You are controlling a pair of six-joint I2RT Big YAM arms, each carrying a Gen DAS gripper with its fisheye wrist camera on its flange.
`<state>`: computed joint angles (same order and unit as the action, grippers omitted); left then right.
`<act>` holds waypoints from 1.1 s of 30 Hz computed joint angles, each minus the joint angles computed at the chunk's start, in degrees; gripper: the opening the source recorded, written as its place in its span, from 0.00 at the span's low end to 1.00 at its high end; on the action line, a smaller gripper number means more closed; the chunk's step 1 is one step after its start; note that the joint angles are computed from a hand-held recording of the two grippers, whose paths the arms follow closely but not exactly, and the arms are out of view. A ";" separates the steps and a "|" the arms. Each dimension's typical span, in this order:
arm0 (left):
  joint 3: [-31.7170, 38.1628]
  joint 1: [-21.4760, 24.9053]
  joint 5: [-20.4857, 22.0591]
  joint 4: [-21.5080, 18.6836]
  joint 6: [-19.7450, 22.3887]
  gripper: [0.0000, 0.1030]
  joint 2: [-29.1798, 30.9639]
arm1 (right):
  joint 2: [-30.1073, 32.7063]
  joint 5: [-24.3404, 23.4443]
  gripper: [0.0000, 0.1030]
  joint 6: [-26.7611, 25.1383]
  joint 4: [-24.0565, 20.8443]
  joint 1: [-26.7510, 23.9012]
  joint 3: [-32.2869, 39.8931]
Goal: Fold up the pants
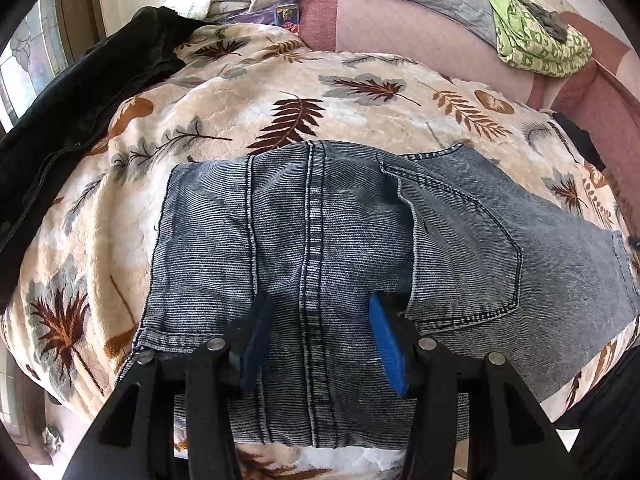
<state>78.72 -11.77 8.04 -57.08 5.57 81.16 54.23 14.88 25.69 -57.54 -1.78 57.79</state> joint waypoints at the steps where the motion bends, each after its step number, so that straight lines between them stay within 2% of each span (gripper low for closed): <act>1: 0.07 0.14 0.28 -0.17 -0.03 0.50 -0.04 | -1.66 -1.33 0.31 0.46 0.20 0.71 -0.10; 2: 0.34 0.22 0.48 -0.42 -0.39 0.50 0.10 | -3.71 -3.32 0.35 0.93 -0.30 2.28 -0.35; 4: 0.86 0.10 0.24 -0.79 -1.30 0.50 0.13 | -4.43 -6.97 0.64 1.59 -0.52 3.60 -1.35; 5: 0.94 0.04 0.11 -0.68 -2.06 0.50 -0.19 | -3.49 -9.19 0.68 2.94 -1.34 4.13 -2.93; 7: 0.72 0.06 0.66 0.65 -4.00 0.50 -1.70 | 1.49 -12.64 0.67 2.82 -5.33 1.67 -4.74; 9: 0.46 0.01 1.30 2.25 -5.28 0.52 -3.42 | 1.28 -10.06 0.66 3.24 -5.47 2.93 -3.98; 11: -0.56 -0.13 1.05 4.29 -5.85 0.71 -5.02 | 1.18 -6.70 0.65 4.38 -6.74 5.62 0.25; 12: -1.08 -0.38 0.05 4.95 -5.84 0.74 -5.30 | 1.51 -4.59 0.65 4.52 -6.69 7.19 2.35; 13: -1.35 -1.07 -2.71 4.64 -5.42 0.75 -4.83 | 2.65 -2.31 0.65 3.85 -6.49 9.54 5.29; 14: -0.55 -2.19 -7.31 1.54 -4.17 0.75 -2.61 | 3.91 -2.04 0.65 2.47 -5.67 11.37 7.54; 15: -0.36 -2.69 -9.83 -0.75 -3.32 0.76 -0.45 | 6.28 -3.64 0.65 0.69 -4.18 12.98 10.49; 17: -2.13 -1.16 -6.98 1.01 -5.75 0.78 -0.64 | 11.87 -6.99 0.65 -1.88 -2.17 14.88 15.53; 19: -0.77 -0.81 -6.43 -0.67 -6.50 0.77 -0.45 | 21.08 -8.99 0.65 -5.65 -1.05 17.69 22.94; 21: -0.76 -1.12 -8.00 1.09 -7.52 0.77 -1.89 | 27.43 -11.07 0.65 -6.90 -1.40 19.81 28.18; 22: -0.74 -1.08 -7.46 2.37 -7.54 0.77 -2.60 | 32.36 -12.69 0.65 -8.08 -1.15 20.49 32.48; 25: -0.48 -1.73 -5.79 6.42 -8.45 0.77 -4.02 | 40.88 -12.53 0.65 -9.06 -2.27 22.36 40.19; 28: 1.28 -2.41 -3.21 6.77 -9.55 0.77 -1.96 | 48.73 -13.69 0.64 -9.08 -5.38 23.08 48.21; 29: 1.68 -2.87 -3.52 6.28 -9.07 0.77 -0.65 | 51.44 -14.38 0.62 -9.03 -6.66 23.10 50.63; 30: 1.91 -3.07 -5.03 5.39 -8.32 0.77 0.66 | 52.78 -15.55 0.44 -9.16 -8.05 23.22 52.01; 31: 2.12 -3.53 -7.57 3.92 -8.09 0.77 2.37 | 54.49 -16.83 0.12 -9.79 -10.24 23.08 53.92; 32: 1.98 -3.37 -8.20 2.86 -7.87 0.77 4.07 | 55.65 -16.10 0.08 -10.72 -11.09 23.47 54.72; 33: 0.50 -3.25 -8.05 4.69 -7.29 0.78 3.63 | 55.51 -14.85 0.04 -12.03 -10.82 23.98 54.50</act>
